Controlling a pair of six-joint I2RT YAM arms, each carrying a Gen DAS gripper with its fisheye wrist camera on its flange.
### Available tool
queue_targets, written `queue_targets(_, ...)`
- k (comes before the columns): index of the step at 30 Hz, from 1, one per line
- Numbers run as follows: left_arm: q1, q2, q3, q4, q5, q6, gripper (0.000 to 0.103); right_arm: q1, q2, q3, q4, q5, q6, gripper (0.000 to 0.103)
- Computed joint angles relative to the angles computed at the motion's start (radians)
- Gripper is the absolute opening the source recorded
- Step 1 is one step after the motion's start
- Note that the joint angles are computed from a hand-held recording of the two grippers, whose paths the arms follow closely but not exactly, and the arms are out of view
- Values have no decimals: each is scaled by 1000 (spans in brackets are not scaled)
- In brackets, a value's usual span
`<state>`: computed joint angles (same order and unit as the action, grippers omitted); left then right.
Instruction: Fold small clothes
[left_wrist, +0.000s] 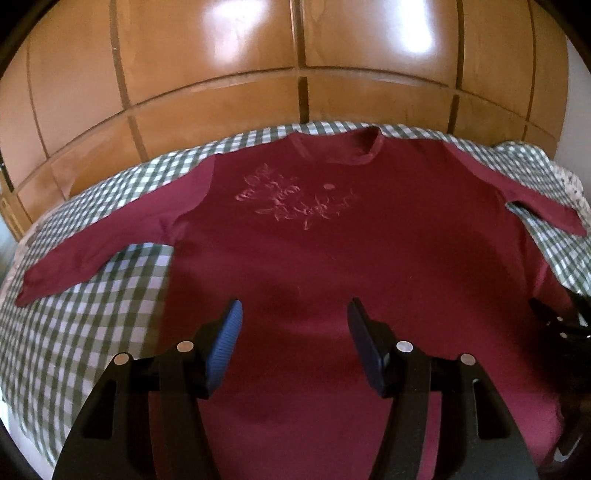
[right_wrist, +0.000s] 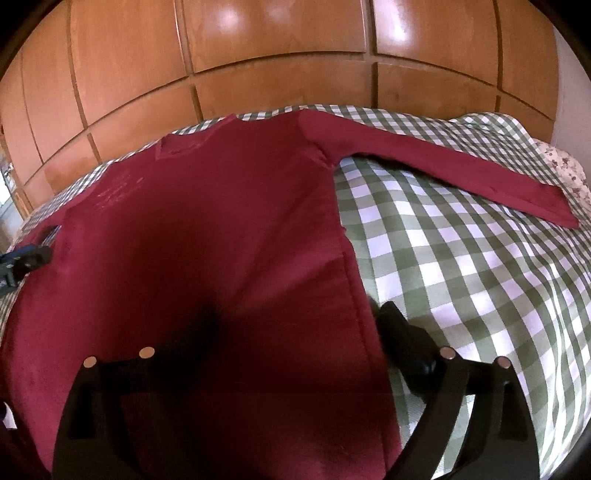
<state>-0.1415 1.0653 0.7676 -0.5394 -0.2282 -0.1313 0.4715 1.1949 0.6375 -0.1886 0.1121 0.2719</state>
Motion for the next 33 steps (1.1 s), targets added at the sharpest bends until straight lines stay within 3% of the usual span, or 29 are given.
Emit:
queue_targets(2, 6, 32, -5, 20, 5, 2, 60, 2, -4, -7, 7, 2, 3, 91)
queue_targets(3, 10, 45, -8, 27, 8, 0, 70, 1, -4, -8, 9, 0, 3, 91)
queue_targets(6, 30, 81, -34, 68, 20, -20, 83, 2, -4, -12, 13, -1, 5, 91)
queue_targets(11, 134, 94, -64, 111, 169, -38, 92, -11, 13, 36, -56, -25, 3, 91)
queue_targets(14, 134, 87, -76, 125, 177, -34, 94, -99, 35, 120, -159, -150, 36, 90)
queue_targets(18, 131, 94, -76, 131, 186, -33, 97, -346, 22, 160, -169, -330, 111, 89)
queue_targets(19, 131, 99, -74, 134, 187, -32, 97, -449, 43, 175, -167, -397, 134, 87)
queue_targets(23, 137, 110, -70, 139, 194, -25, 98, -769, 215, 273, -141, -535, 201, 61)
queue_targets(27, 138, 115, -67, 140, 195, -23, 99, -970, 447, 416, -93, -623, 313, 46)
queue_targets(29, 136, 118, -67, 141, 193, -22, 99, -996, 524, 494, -102, -614, 323, 37)
queue_targets(33, 133, 127, -64, 143, 190, -18, 99, -999, 655, 672, -164, -556, 316, 33)
